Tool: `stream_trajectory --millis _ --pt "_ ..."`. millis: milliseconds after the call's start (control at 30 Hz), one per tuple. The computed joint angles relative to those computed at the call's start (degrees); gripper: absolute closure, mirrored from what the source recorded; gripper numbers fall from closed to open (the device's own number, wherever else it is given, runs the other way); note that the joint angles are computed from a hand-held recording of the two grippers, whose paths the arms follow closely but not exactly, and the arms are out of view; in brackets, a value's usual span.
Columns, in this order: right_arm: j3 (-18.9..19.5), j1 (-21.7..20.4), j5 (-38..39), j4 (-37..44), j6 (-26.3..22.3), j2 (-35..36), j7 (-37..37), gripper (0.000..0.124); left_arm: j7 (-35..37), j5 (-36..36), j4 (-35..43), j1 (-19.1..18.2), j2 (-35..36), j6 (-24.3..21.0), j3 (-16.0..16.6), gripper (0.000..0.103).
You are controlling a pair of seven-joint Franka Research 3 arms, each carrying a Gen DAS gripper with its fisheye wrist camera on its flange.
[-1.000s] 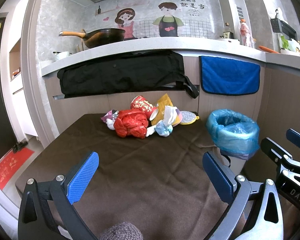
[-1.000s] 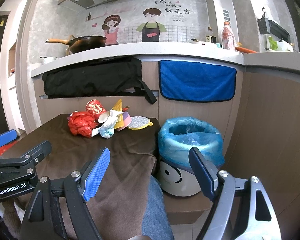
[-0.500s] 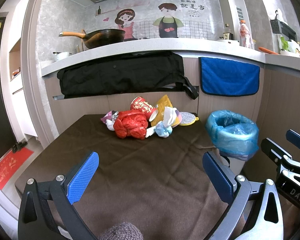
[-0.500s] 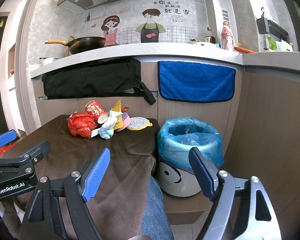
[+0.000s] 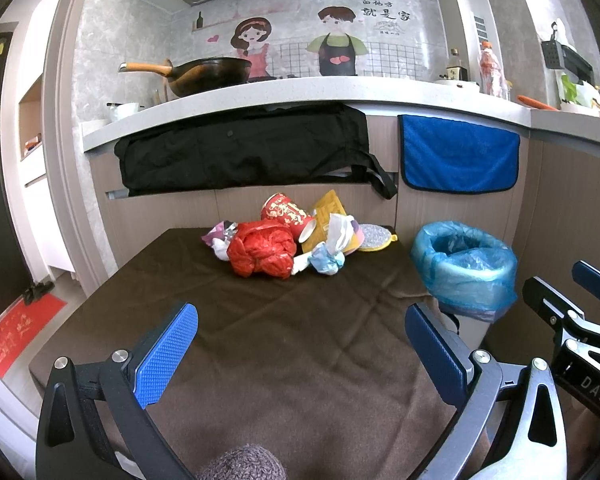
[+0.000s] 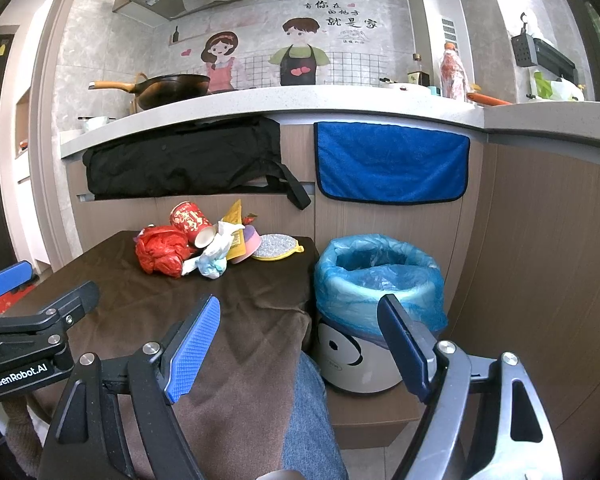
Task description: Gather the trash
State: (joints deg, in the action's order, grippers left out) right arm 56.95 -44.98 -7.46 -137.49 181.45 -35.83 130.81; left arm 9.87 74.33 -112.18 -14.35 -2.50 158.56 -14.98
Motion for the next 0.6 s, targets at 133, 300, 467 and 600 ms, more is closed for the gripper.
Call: stream_trajectory --millis 133,300,467,600 --pt "-0.1 0.0 -0.1 0.1 0.0 0.1 0.0 0.046 0.1 0.0 0.0 0.0 0.0 0.1 0.1 0.001" --pt "0.0 0.0 -0.1 0.0 0.0 0.0 0.2 0.046 0.2 -0.2 -0.1 0.0 0.0 0.1 0.1 0.001" --pt "-0.2 0.2 -0.2 0.0 -0.1 0.3 0.1 0.046 1.4 -1.2 0.1 -0.2 0.1 -0.1 -0.1 0.001" --pt "-0.2 0.1 -0.5 0.5 -0.4 1.4 -0.1 0.046 5.8 -5.5 2.3 -1.0 1.9 -0.5 -0.2 0.001"
